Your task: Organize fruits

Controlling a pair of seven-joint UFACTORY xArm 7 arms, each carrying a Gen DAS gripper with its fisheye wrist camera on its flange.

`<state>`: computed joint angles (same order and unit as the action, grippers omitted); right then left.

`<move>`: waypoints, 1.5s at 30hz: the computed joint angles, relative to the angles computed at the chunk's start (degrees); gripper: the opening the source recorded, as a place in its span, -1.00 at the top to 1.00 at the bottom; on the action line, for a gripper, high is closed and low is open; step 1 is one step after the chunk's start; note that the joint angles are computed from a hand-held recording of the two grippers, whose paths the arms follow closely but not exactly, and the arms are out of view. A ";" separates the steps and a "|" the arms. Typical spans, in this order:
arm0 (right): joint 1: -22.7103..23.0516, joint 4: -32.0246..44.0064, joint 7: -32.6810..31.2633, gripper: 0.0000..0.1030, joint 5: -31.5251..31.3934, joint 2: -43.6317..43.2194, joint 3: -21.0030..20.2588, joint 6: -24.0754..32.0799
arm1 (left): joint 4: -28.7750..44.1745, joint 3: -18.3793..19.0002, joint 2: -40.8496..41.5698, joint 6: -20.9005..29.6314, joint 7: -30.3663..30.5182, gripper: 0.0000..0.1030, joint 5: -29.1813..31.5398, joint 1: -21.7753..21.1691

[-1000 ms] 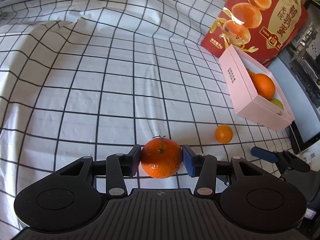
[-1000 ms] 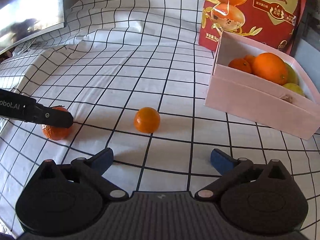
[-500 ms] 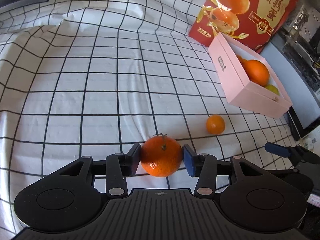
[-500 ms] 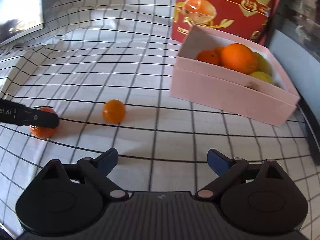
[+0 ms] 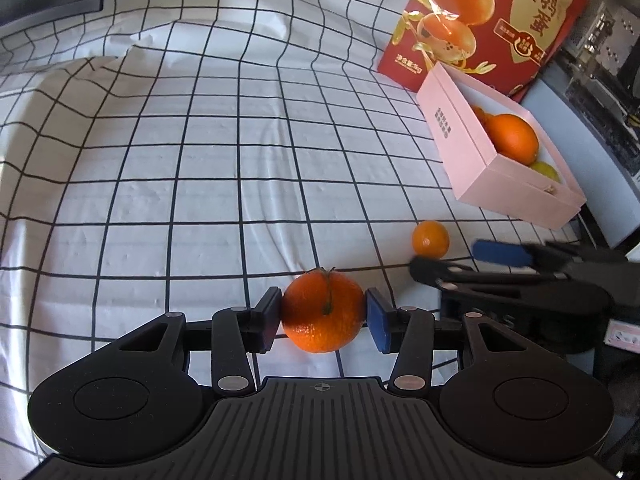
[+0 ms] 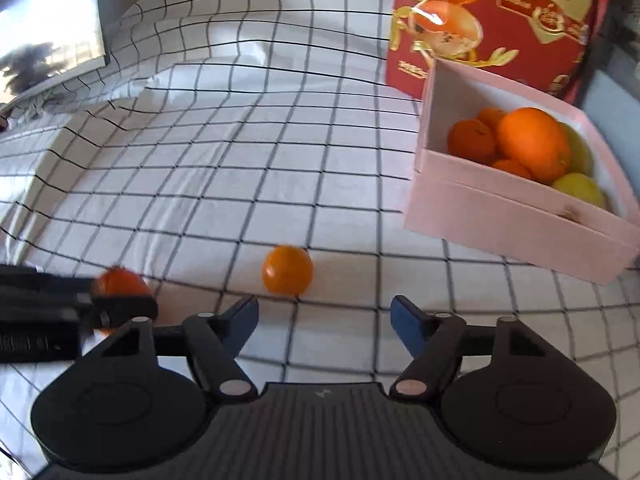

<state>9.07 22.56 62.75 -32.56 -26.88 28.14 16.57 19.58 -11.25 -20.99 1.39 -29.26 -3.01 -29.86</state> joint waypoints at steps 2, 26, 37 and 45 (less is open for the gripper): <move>-0.66 1.66 -1.04 -0.19 -1.16 2.31 0.22 -0.48 | 0.25 -1.13 0.03 0.35 -0.44 0.02 0.67 1.04; 6.06 -5.18 -7.85 0.45 7.70 -8.48 -5.64 5.38 | 1.06 1.49 1.22 0.87 2.80 0.02 -1.96 -1.61; 7.55 -10.02 -8.64 0.45 12.73 -16.42 -5.16 8.58 | 1.95 13.21 3.02 -1.84 11.81 0.04 -9.68 -16.24; 5.83 -10.92 -8.14 0.45 13.95 -17.01 -5.42 6.66 | 7.00 14.48 6.93 1.32 21.03 0.04 -15.66 -21.49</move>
<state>14.90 11.64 54.61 -18.62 -43.89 22.72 23.23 26.58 3.23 -14.06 2.71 -8.23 -18.67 -51.35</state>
